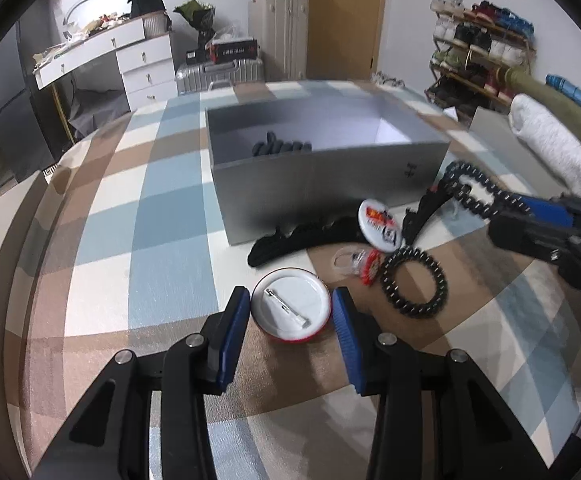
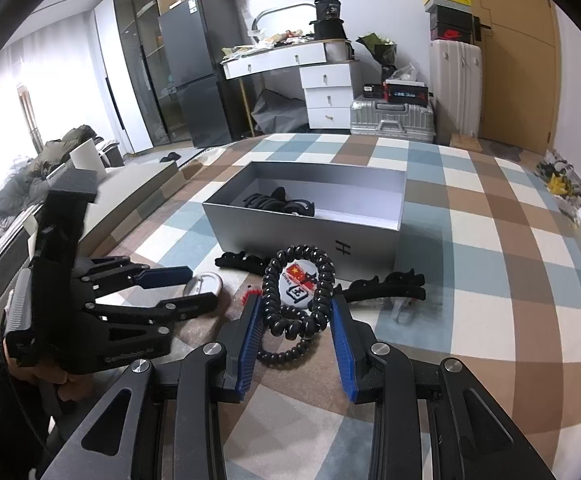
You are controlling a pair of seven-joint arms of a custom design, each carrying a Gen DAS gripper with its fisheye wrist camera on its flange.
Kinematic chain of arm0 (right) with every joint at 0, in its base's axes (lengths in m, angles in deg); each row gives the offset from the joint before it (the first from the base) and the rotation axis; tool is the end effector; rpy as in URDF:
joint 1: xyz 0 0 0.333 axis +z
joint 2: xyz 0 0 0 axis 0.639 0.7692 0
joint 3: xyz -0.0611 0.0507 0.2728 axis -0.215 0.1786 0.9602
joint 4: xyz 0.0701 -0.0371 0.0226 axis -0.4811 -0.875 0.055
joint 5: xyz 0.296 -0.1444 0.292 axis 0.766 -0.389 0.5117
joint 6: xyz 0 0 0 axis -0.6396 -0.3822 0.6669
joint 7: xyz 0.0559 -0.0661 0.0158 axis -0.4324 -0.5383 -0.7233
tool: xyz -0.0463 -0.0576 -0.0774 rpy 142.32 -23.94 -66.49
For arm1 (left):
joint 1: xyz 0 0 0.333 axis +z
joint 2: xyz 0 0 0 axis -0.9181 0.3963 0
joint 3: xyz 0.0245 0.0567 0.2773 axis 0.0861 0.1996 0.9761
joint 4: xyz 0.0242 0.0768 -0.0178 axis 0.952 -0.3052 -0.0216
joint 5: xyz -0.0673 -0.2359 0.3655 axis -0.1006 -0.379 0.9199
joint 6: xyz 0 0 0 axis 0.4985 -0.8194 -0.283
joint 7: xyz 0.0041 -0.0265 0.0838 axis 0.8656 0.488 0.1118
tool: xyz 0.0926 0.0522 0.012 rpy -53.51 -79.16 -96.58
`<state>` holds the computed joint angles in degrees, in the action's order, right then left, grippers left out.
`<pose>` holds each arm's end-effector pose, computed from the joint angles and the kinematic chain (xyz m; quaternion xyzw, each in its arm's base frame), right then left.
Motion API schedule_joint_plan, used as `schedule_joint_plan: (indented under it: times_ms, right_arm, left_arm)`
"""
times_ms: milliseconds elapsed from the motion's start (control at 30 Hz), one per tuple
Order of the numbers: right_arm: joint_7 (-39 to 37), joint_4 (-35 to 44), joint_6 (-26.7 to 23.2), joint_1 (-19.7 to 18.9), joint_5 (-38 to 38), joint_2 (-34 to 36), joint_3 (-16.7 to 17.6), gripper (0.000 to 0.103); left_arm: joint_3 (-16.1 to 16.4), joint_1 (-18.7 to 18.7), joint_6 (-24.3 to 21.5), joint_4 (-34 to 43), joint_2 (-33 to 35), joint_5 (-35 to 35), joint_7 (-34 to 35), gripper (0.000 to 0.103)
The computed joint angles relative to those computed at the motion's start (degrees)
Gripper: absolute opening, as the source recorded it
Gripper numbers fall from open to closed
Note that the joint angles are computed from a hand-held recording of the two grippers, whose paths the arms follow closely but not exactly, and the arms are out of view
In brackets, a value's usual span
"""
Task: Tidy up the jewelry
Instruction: 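Grasp the white round pin badge with the left gripper while the right gripper holds the bead strand, then lower the badge into the box and open the left gripper while the right gripper carries beads over the box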
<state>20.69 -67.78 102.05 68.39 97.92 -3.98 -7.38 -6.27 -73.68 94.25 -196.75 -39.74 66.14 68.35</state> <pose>0.4541 0.2431 0.4231 -0.8228 0.4041 -0.0990 0.3872 0.4360 -0.0884 0.3534 -0.6602 0.6645 -0.2634 0.2308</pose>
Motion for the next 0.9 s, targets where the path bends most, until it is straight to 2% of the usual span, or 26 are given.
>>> schedule_joint_plan:
  times_ms: [200,433,500,600,700,800,900]
  right_arm:
    - [-0.7,-0.3,0.9,0.5,1.2,-0.5,-0.3,0.033]
    - [-3.9,0.2,2.4,1.9,5.0,-0.6,-1.4,0.033]
    - [-4.7,0.5,3.0,2.2,6.1,-0.5,-1.5,0.033]
    - [-5.3,1.4,3.7,2.4,7.3,0.1,-1.4,0.033]
    - [-5.4,2.9,4.7,2.3,8.0,1.4,-1.1,0.033]
    - [-5.3,4.7,5.8,2.1,8.4,3.2,-0.7,0.033]
    - [-3.3,6.6,6.1,1.1,6.9,5.3,0.1,0.033]
  left_arm:
    - [-2.0,2.8,4.7,-0.9,-1.9,1.9,-2.8,0.037]
    - [-5.3,7.6,9.9,1.4,0.6,5.3,-8.1,0.037]
    - [-4.4,7.3,10.9,2.3,1.7,6.0,-8.8,0.037]
    - [-5.1,8.5,12.1,3.5,2.8,7.2,-10.4,0.037]
    - [-8.7,12.5,14.0,5.1,4.3,8.2,-12.0,0.037]
    - [-13.8,17.6,15.0,6.6,5.4,8.5,-13.3,0.037]
    - [-16.5,21.0,16.2,9.0,8.2,8.4,-13.3,0.037]
